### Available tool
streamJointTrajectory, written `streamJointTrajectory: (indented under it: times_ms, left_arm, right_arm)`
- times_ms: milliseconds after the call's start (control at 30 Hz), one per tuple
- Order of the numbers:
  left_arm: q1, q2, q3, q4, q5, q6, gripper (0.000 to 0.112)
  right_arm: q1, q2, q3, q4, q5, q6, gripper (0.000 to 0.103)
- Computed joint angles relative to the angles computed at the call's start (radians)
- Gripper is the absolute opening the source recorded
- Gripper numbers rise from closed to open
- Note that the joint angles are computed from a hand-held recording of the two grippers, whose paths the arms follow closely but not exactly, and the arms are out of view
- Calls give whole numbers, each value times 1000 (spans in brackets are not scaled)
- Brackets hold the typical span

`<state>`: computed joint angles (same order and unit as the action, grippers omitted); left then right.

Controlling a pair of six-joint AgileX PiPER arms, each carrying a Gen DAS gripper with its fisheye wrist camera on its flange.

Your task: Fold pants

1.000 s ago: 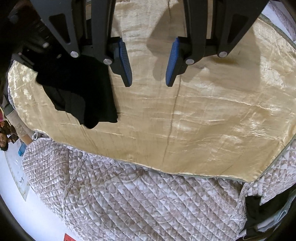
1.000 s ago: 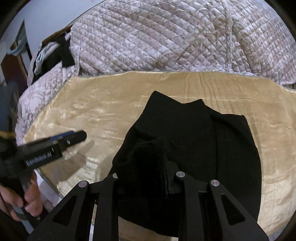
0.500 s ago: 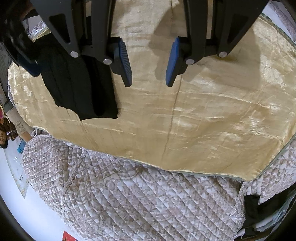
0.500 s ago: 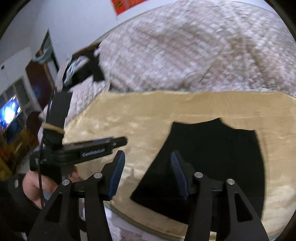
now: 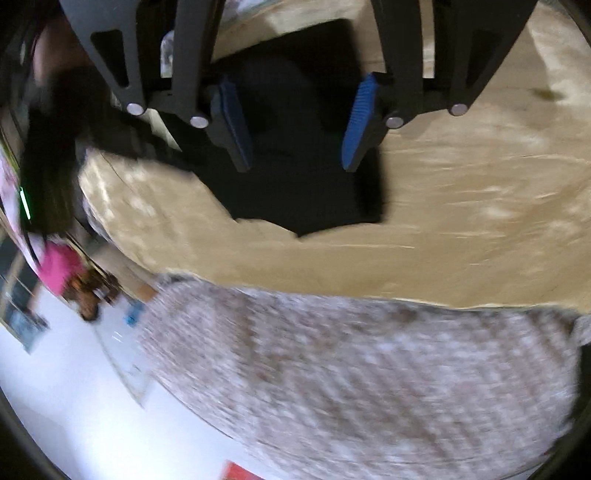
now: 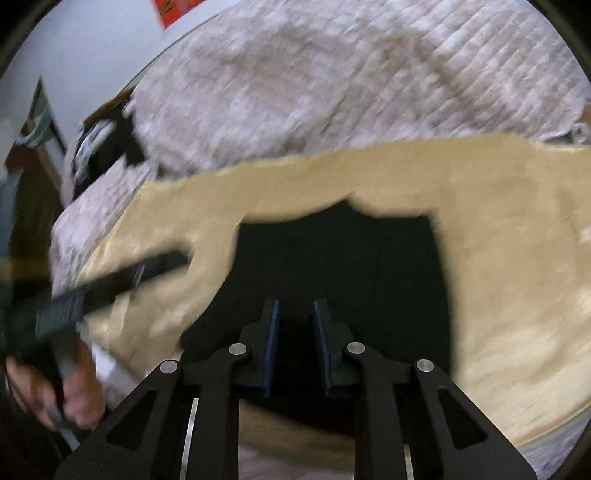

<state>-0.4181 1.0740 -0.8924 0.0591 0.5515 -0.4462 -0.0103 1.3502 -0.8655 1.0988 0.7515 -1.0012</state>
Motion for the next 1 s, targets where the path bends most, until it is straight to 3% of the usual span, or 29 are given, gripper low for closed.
streamJointTrajectory:
  times_ms: [67, 133, 200, 267, 400, 567, 633, 767, 1000]
  left_arm:
    - [-40, 67, -18, 68, 44, -52, 55]
    - [-45, 138, -16, 110, 96, -114, 57]
    - [-4, 112, 12, 46, 59, -62, 57]
    - [-9, 112, -25, 100, 102, -102, 57]
    - [-11, 159, -98, 176, 110, -141, 57]
    - [19, 273, -234, 185, 82, -97, 57]
    - [40, 312, -259, 174, 62, -68, 57]
    - [88, 401, -292, 99, 112, -14, 55]
    - [79, 353, -266, 132, 111, -58, 55]
  right_arm:
    - [-12, 75, -79, -102, -24, 63, 19]
    - [-10, 173, -154, -195, 9, 108, 19]
    - [-10, 247, -210, -271, 38, 140, 18]
    - [-54, 255, -234, -245, 43, 141, 18]
    - [-86, 294, -304, -180, 47, 146, 18]
    - [3, 394, -408, -219, 63, 207, 18]
    - [31, 458, -480, -287, 67, 305, 19]
    - [1, 473, -482, -277, 76, 350, 19]
    - [-17, 385, -378, -243, 33, 272, 24]
